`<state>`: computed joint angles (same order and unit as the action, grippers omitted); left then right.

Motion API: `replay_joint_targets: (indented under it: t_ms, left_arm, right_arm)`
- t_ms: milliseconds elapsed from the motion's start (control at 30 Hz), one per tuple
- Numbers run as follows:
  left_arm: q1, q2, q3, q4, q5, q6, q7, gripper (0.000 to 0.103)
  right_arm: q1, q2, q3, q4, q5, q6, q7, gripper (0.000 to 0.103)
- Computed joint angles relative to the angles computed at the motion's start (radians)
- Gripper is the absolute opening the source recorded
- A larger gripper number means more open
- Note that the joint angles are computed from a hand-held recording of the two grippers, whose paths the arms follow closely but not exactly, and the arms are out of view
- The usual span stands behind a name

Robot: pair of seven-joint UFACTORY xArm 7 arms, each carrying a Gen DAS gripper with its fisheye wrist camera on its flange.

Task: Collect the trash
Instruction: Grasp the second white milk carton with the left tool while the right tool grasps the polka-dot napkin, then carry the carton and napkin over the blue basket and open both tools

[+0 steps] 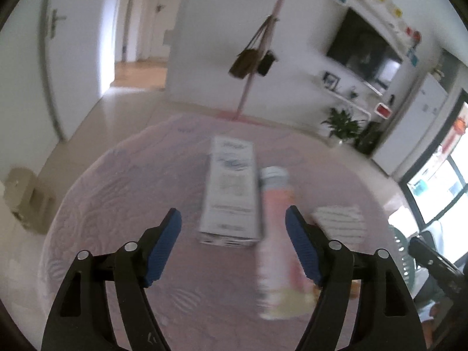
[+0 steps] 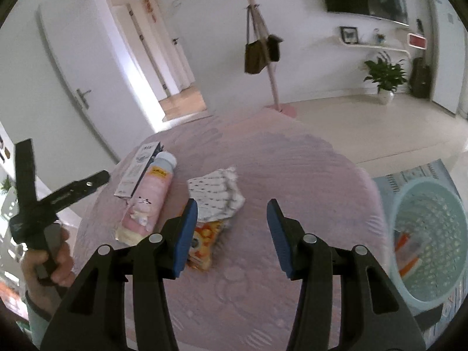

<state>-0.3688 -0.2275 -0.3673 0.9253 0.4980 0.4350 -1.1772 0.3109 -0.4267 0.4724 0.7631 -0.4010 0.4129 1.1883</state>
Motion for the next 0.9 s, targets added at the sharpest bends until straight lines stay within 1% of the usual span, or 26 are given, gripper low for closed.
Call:
replay_joint_targets:
  t_ms: [33,67,100,167,233,267,400,467,500,567,633,667,733,800,833,867,900]
  left_arm:
    - [-0.002,0.011,0.012,-0.001,-0.014,-0.011,0.019,0.072]
    - [0.002,0.033,0.017,0.007,-0.013,-0.015,0.028,0.073]
    - [0.0,0.05,0.021,0.017,-0.013,-0.014,0.039,0.074]
    - [-0.007,0.092,0.03,0.045,-0.004,-0.021,0.064,0.075]
    - [-0.014,0.124,0.036,0.071,0.032,-0.006,0.051,0.075]
    - [-0.016,0.145,0.036,0.092,0.071,0.027,0.021,0.077]
    - [-0.048,0.172,0.067,0.093,0.101,0.021,-0.01,0.076]
    - [-0.066,0.171,0.095,0.071,0.088,-0.016,-0.007,0.076]
    - [-0.056,0.168,0.086,0.066,0.124,-0.022,-0.033,0.076]
    - [-0.058,0.177,0.091,0.071,0.146,-0.021,-0.039,0.076]
    - [-0.063,0.182,0.094,0.081,0.168,-0.01,-0.054,0.072]
    - [-0.069,0.193,0.09,0.093,0.188,-0.002,-0.071,0.061]
    - [-0.076,0.195,0.097,0.092,0.205,-0.013,-0.086,0.059]
    - [-0.078,0.188,0.102,0.083,0.219,-0.018,-0.107,0.058]
    - [-0.078,0.187,0.104,0.081,0.226,-0.023,-0.119,0.058]
    - [-0.074,0.176,0.106,0.069,0.238,-0.034,-0.143,0.058]
    - [-0.07,0.173,0.106,0.065,0.253,-0.044,-0.166,0.057]
  right_arm:
    - [-0.017,0.036,0.018,0.031,-0.017,0.013,0.008,0.049]
    - [-0.022,0.056,0.021,0.047,-0.031,0.021,0.011,0.051]
    - [-0.027,0.082,0.027,0.069,-0.05,0.031,0.017,0.052]
    - [-0.027,0.129,0.028,0.109,-0.09,0.062,0.03,0.054]
    - [-0.019,0.162,0.014,0.13,-0.129,0.077,0.044,0.056]
    - [-0.016,0.183,0.009,0.145,-0.151,0.084,0.057,0.058]
    - [0.007,0.244,-0.034,0.164,-0.205,0.08,0.093,0.059]
    - [0.024,0.279,-0.062,0.169,-0.218,0.062,0.099,0.059]
    - [0.033,0.291,-0.073,0.172,-0.225,0.057,0.104,0.059]
    - [0.051,0.32,-0.096,0.184,-0.245,0.058,0.119,0.059]
    - [0.071,0.348,-0.119,0.2,-0.261,0.06,0.127,0.059]
    - [0.083,0.358,-0.129,0.208,-0.269,0.065,0.131,0.059]
    - [0.111,0.378,-0.144,0.232,-0.288,0.105,0.132,0.058]
    - [0.139,0.394,-0.156,0.257,-0.324,0.144,0.142,0.042]
    - [0.15,0.4,-0.164,0.26,-0.328,0.139,0.133,0.025]
    - [0.16,0.401,-0.171,0.261,-0.337,0.141,0.137,0.019]
    - [0.167,0.395,-0.176,0.256,-0.356,0.143,0.152,0.016]
